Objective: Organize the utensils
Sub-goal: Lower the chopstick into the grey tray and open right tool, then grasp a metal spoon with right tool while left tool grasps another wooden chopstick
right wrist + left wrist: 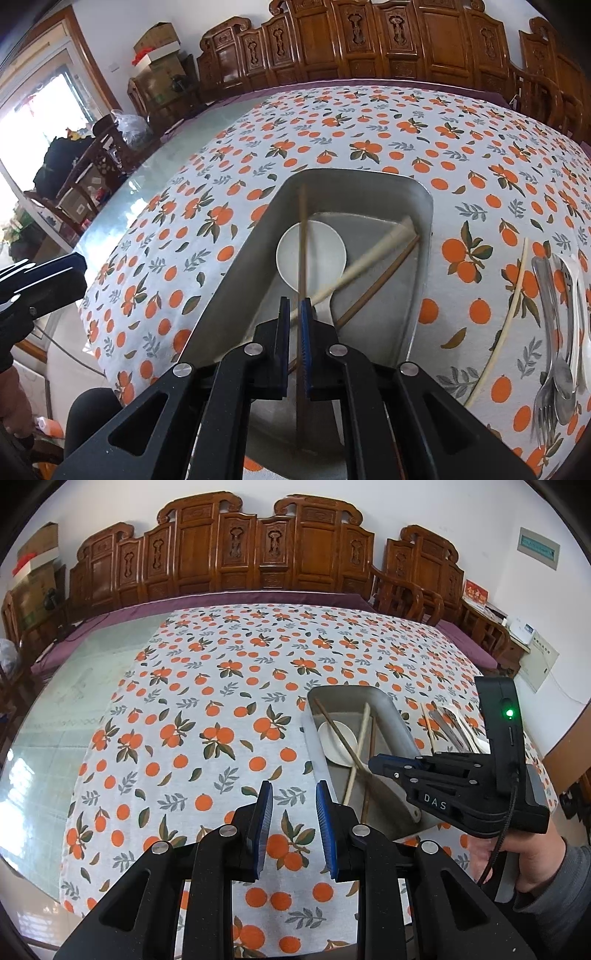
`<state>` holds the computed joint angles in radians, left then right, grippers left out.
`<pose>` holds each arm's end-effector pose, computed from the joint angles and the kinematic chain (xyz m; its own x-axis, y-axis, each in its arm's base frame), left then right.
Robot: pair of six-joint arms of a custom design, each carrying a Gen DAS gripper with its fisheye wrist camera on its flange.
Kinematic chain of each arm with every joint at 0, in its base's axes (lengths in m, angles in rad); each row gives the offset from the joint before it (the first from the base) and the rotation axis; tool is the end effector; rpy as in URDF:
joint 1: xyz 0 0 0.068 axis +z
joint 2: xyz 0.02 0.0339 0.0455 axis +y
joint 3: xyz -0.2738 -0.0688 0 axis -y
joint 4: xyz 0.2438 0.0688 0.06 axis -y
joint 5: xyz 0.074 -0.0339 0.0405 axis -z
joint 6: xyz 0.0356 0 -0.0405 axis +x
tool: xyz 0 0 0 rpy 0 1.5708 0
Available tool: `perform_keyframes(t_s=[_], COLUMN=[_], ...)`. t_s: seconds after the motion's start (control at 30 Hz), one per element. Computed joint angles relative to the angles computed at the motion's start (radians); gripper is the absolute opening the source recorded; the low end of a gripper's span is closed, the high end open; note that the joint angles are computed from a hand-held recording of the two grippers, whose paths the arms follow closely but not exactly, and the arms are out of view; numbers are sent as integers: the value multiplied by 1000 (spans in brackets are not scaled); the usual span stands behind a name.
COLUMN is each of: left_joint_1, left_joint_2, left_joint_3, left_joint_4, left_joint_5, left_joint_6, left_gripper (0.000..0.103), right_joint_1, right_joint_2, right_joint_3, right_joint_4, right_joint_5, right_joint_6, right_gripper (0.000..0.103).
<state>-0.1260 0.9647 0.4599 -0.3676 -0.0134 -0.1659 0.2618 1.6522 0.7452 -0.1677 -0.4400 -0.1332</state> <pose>0.1756 -0.0218 0.1892 -0.7687 -0.0691 -0.6359 -0.0100 0.9953 -0.0961 0.2765 0.0898 0.1379 -0.7848 -0.3347 -0.5215 -0.5390 0.7839 0.3081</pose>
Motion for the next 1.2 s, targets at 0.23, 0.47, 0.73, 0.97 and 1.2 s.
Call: perform_keyframes(t_s=[0.23,0.47,0.73,0.97,1.2], left_joint_1=[-89,-231,-388,-488,-526], left_joint_2=[-15,12,122,300,477], left_joint_3=[4,33,103,188,264], left_joint_4=[-6,-4,35,108,187], left_joint_5=[-49,-131,-202,-227,-209], left_joint_6=[-43,-118,-223,-265,-272], left_gripper=[27,32,32,32,32], right_joint_1=[-94,-332,-624,-755,-774], right_joint_2=[-105,-182,-121,4,117], right_joint_3=[-24,4,103,183,231], right_joint_4=[-64,-224,-361,-360,-332], right_joint_5=[-45,-132,-181,-205,-185], right_joint_6=[-92,-294,-554,-620,-638], right_gripper=[8,8,8,14,14])
